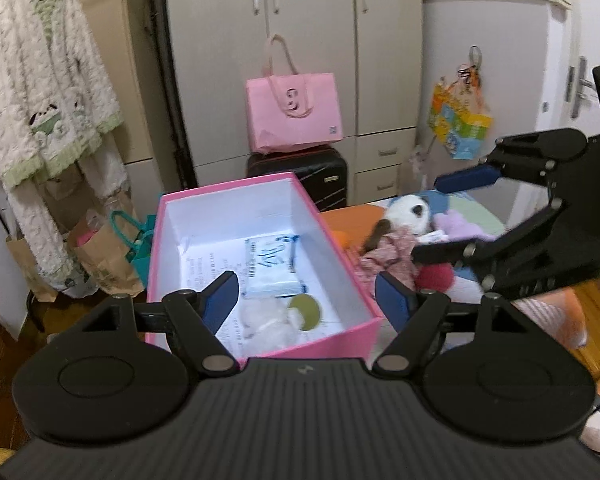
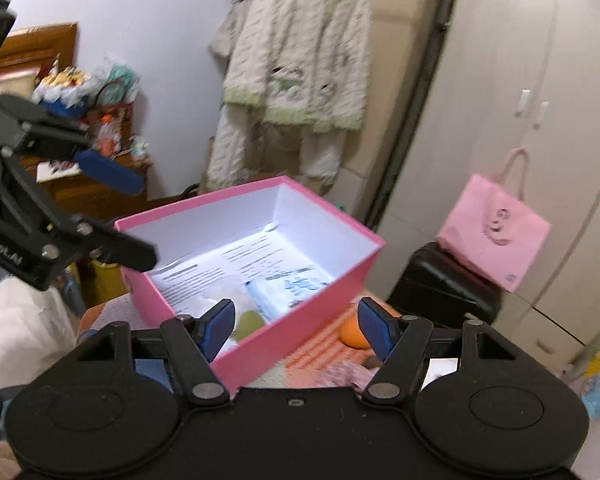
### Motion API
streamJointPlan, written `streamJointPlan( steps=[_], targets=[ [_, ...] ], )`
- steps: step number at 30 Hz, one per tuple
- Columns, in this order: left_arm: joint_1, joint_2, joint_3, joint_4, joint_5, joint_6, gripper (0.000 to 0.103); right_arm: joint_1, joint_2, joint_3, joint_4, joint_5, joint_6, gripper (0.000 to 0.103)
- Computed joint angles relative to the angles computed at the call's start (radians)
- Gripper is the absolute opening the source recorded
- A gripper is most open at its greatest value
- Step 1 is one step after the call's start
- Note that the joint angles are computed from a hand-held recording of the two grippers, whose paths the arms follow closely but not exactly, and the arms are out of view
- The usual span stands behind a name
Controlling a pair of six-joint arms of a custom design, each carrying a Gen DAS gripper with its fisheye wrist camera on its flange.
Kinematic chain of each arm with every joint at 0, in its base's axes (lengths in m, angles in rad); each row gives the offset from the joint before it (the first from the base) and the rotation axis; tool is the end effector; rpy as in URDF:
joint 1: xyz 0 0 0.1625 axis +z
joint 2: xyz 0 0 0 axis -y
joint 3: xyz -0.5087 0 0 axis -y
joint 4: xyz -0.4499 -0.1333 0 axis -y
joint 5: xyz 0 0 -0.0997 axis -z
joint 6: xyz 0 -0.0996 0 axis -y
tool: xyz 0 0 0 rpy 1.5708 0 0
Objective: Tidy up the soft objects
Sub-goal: 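Move the left gripper to the floral scrunchie while the right approaches the pink heart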
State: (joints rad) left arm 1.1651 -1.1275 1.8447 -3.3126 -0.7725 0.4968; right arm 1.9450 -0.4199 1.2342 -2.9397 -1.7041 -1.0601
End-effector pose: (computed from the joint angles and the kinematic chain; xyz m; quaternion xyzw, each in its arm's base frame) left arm -0.0758 -0.6949 0.3754 0.1788 0.8058 -0.4358 0.3590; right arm 0.4444 -0.8032 0.0113 0.6170 -0.7353 0.2357 0.1522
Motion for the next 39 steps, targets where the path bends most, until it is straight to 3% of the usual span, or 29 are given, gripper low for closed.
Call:
streamJointPlan(
  steps=[10,19,29,34,39],
  targets=[
    [-0.022,-0.005,0.024,0.135,-0.087,-0.064,0.075,-0.051,-0.096,0.127,-0.099,0.022,0.049,0.074],
    [-0.018,0.062,-0.014,0.190,-0.137,-0.074,0.075,-0.112,-0.131,0.205,-0.136,0.071,0.023,0.074],
    [0.015,0.185,-0.076,0.033,-0.185,0.014,0.075,-0.179,-0.077,0.189,-0.175,0.147,-0.059,0.074],
    [0.039,0.248,-0.143,-0.002,-0.207,0.012,0.074,-0.197,-0.018,0.120,-0.157,0.147,-0.034,0.074],
    [0.059,0.325,-0.228,-0.057,-0.183,0.040,0.074,-0.206,0.045,0.045,-0.137,0.138,-0.017,0.074]
  ],
)
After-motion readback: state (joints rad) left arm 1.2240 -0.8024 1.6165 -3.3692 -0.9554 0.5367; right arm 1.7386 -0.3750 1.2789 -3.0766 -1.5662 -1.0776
